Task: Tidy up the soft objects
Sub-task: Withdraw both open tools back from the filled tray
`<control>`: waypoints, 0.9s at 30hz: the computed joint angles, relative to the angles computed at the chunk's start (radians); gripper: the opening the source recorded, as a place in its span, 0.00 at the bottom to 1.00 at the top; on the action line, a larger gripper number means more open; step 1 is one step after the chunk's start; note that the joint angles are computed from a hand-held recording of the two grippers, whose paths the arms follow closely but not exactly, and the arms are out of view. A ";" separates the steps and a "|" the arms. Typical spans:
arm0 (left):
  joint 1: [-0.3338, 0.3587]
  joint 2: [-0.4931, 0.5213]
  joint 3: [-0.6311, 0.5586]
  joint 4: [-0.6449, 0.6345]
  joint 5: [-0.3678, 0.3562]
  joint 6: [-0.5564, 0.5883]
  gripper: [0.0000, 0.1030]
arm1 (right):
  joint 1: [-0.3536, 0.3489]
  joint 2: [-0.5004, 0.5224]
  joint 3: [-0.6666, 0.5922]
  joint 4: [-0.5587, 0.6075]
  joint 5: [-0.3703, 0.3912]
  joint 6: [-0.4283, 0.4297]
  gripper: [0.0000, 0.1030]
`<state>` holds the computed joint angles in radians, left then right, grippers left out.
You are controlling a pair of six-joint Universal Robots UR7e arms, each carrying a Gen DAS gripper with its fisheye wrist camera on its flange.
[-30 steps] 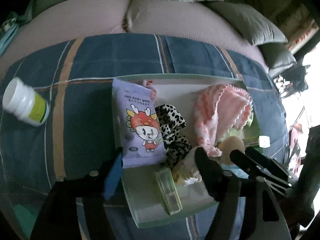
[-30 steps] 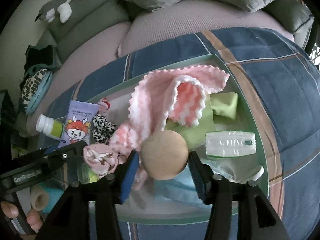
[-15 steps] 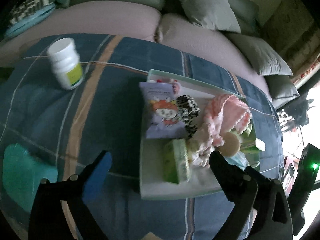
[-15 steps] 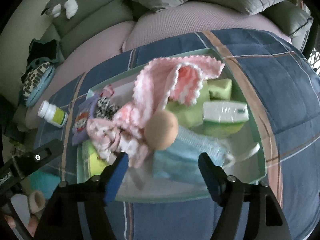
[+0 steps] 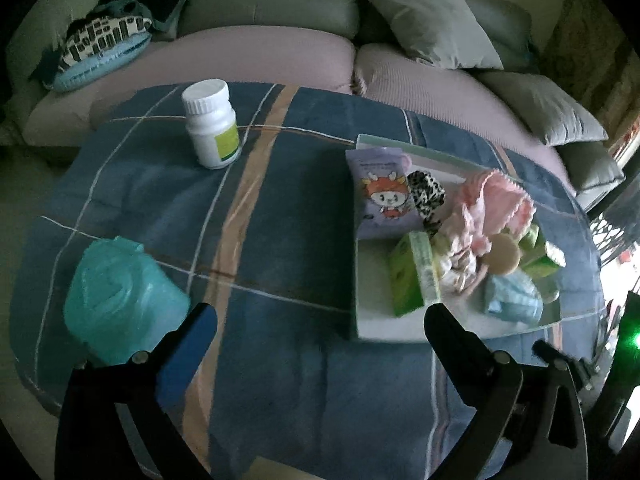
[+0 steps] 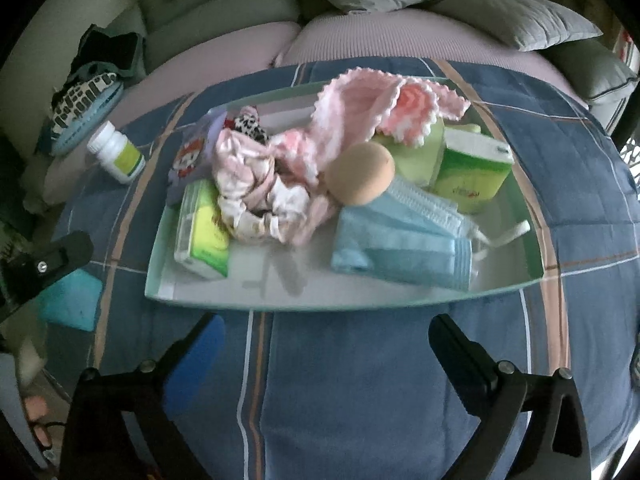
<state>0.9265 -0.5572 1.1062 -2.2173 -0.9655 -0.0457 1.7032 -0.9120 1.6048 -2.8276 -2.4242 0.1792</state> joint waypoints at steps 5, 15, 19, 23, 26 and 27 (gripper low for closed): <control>-0.004 -0.028 0.049 -0.007 0.029 0.023 1.00 | 0.008 -0.001 0.012 -0.041 -0.023 -0.009 1.00; -0.017 -0.038 0.100 -0.030 0.125 0.015 1.00 | 0.004 -0.016 0.022 -0.053 -0.013 0.017 1.00; -0.023 -0.032 0.111 -0.046 0.160 0.027 1.00 | 0.001 -0.020 0.026 -0.050 -0.003 0.024 1.00; -0.024 -0.027 0.108 -0.044 0.179 0.022 1.00 | -0.001 -0.024 0.030 -0.049 -0.004 0.028 1.00; -0.024 -0.025 0.107 -0.046 0.187 0.018 1.00 | -0.001 -0.024 0.030 -0.048 -0.011 0.030 1.00; -0.025 -0.024 0.108 -0.048 0.197 0.017 1.00 | -0.001 -0.024 0.030 -0.046 -0.013 0.031 1.00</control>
